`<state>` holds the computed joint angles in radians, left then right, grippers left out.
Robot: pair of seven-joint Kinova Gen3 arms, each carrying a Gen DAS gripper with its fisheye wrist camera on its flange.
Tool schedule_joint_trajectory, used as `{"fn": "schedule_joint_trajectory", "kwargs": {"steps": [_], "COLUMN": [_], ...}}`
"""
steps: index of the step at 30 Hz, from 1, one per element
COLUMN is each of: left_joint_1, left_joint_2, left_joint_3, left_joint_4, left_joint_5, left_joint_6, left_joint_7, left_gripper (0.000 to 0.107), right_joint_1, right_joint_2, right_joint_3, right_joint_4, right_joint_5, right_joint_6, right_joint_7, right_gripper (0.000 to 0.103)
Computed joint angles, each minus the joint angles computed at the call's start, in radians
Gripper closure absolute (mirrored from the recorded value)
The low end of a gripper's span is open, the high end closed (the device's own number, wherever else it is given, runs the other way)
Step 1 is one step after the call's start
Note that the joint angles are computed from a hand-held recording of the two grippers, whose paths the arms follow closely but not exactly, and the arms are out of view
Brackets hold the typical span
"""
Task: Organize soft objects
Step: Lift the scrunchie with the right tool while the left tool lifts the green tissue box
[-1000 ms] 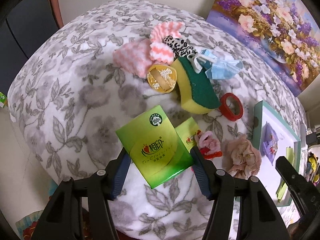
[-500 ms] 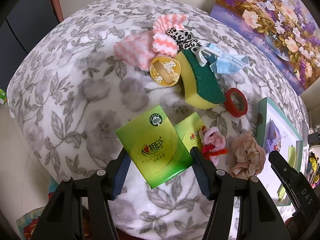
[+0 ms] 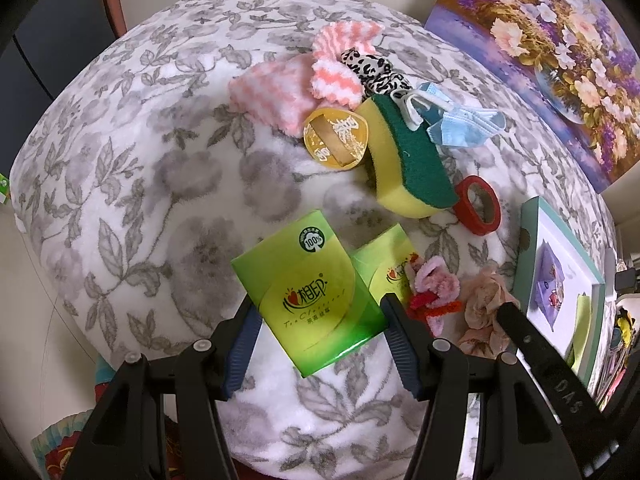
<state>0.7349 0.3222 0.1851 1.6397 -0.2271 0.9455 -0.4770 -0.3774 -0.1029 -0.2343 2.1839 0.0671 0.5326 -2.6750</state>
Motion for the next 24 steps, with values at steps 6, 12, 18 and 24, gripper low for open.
{"fn": "schedule_joint_trajectory", "kwargs": {"steps": [6, 12, 18, 24], "left_joint_1": [-0.014, -0.016, -0.017, -0.013], "left_joint_2": [0.020, 0.049, 0.077, 0.079], "left_joint_3": [-0.003, -0.010, -0.018, -0.026], "left_joint_4": [0.000, -0.010, -0.029, -0.027], "left_joint_5": [0.014, 0.025, 0.034, 0.033], "left_joint_6": [-0.005, -0.003, 0.004, 0.006], "left_joint_7": [-0.015, -0.028, -0.045, -0.047], "left_gripper": [0.045, 0.045, 0.045, 0.045], "right_joint_1": [-0.034, -0.101, -0.174, -0.253], "right_joint_2": [0.075, 0.148, 0.184, 0.235], "right_joint_3": [-0.004, 0.009, 0.020, 0.021], "right_joint_4": [-0.040, -0.086, -0.127, -0.187], "right_joint_5": [0.030, 0.111, 0.216, 0.300], "right_joint_6": [0.036, 0.090, 0.158, 0.250], "right_joint_7": [0.003, -0.039, -0.114, -0.177], "right_gripper": [0.066, 0.066, 0.066, 0.068]}}
